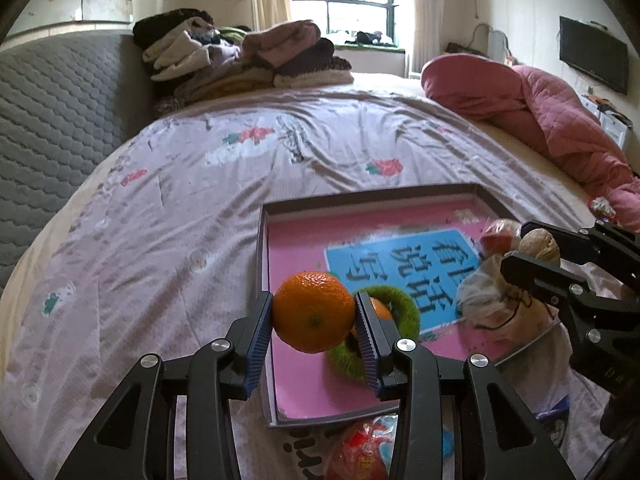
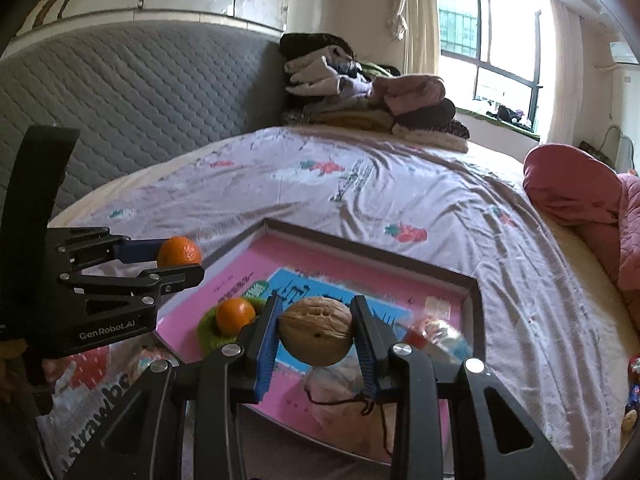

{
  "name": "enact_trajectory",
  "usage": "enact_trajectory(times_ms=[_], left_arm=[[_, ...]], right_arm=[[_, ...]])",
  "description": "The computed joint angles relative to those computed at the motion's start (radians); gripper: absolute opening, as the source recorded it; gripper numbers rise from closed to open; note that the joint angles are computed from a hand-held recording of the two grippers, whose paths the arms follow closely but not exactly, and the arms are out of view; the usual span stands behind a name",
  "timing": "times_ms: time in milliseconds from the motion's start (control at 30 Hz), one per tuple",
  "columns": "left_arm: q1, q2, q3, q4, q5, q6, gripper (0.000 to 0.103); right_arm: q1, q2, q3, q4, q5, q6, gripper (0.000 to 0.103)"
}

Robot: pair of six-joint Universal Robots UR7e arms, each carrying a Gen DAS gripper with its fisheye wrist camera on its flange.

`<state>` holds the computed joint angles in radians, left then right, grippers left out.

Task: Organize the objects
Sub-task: 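Lower the orange beside the green ring while the right tool lowers the walnut beside the mesh bag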

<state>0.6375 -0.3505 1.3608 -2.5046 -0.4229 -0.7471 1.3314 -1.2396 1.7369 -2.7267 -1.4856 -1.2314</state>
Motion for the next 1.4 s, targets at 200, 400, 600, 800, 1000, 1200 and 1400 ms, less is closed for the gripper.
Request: enact_trajectory(times_ms=[200,400,600,800,1000,1200,1400], left_arm=[[0.009,0.005,-0.007,0.058,-0.028,-0.027,0.041],[0.012,0.014,-0.021,0.109,-0.051,-0.04,0.041],[0.018,0.025,-0.039,0.156,-0.073,-0.049,0.041],[0.019,0.025,-0.037,0.137,-0.094,-0.032,0.041],[0.017,0.033,-0.046,0.14,-0.11,-0.008,0.041],[0.021,0.038,-0.052,0.132,-0.135,0.002,0.041],[0.024,0.029,-0.043,0.129,-0.154,-0.008,0.042]], right_arm=[[-0.001,0.014,0.003,0.014,-0.039,-0.008,0.035],[-0.001,0.027,0.001,0.017,-0.067,-0.014,0.035],[-0.001,0.033,0.005,0.011,-0.091,-0.023,0.035],[0.001,0.045,0.0,0.017,-0.123,-0.033,0.035],[0.001,0.055,0.003,0.021,-0.151,-0.041,0.035],[0.0,0.063,0.004,0.016,-0.174,-0.042,0.035],[0.0,0.067,0.007,0.004,-0.184,-0.042,0.035]])
